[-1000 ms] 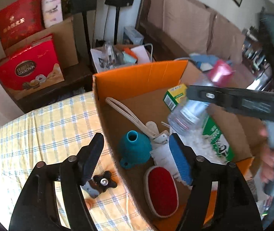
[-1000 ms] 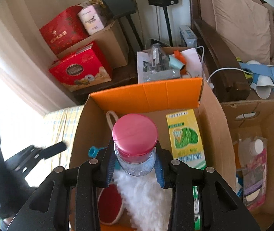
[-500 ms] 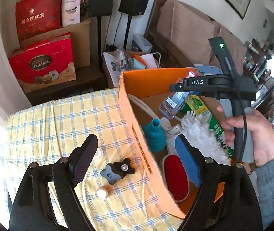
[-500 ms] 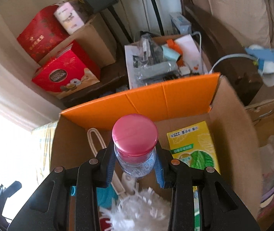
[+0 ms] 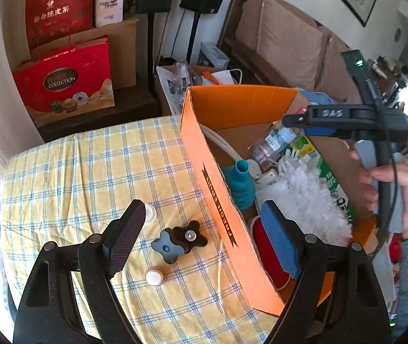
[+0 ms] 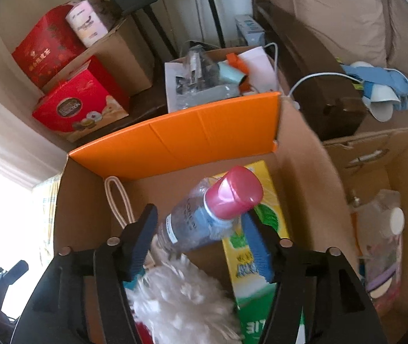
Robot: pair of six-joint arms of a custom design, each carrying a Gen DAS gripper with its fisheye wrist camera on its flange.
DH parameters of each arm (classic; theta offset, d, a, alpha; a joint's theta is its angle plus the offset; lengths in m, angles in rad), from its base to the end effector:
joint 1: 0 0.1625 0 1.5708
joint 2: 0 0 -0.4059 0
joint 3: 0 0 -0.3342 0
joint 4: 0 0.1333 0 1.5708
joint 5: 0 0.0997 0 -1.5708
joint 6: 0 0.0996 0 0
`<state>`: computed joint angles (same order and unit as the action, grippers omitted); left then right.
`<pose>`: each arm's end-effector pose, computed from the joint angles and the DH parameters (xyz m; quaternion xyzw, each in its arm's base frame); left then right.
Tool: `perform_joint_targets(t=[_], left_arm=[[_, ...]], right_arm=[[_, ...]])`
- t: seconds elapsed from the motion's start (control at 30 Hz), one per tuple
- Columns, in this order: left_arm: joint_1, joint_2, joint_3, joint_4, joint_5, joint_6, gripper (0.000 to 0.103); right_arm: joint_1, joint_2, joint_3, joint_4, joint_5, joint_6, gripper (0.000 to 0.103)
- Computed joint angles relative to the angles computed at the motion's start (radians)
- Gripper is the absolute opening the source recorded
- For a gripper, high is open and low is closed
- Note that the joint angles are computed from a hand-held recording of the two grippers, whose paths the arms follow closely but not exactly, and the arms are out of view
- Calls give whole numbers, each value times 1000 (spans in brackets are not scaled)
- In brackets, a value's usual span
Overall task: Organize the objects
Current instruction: 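Open the left gripper to drop the funnel while the right gripper releases the bottle in the box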
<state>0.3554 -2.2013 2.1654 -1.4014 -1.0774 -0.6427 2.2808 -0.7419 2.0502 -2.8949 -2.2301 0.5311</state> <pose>-0.1077 -0.2325 0.4021 0.2889 0.9236 -0.1565 0.1977 0.3722 -0.3221 0.0369 0.0820 -0.9426 0.1943 0.2590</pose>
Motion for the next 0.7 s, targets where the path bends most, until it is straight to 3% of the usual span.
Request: perform_joint_targets(t=[0.13, 0.23, 0.43, 0.5, 0.7], left_arm=[[-32, -21, -4, 61, 13, -41, 82], [-36, -40, -12, 85, 18, -61, 93], [-49, -72, -45, 169, 46, -105, 99], [-47, -77, -57, 185, 54, -111, 101], [-83, -103, -99, 282, 71, -170, 103]], right_arm=[[28, -32, 13, 40, -29, 40, 72], [53, -48, 23, 49, -39, 54, 72], [120, -58, 26, 43, -44, 42, 73], [143, -55, 22, 38, -37, 35, 82], [213, -15, -35, 75, -34, 21, 88]])
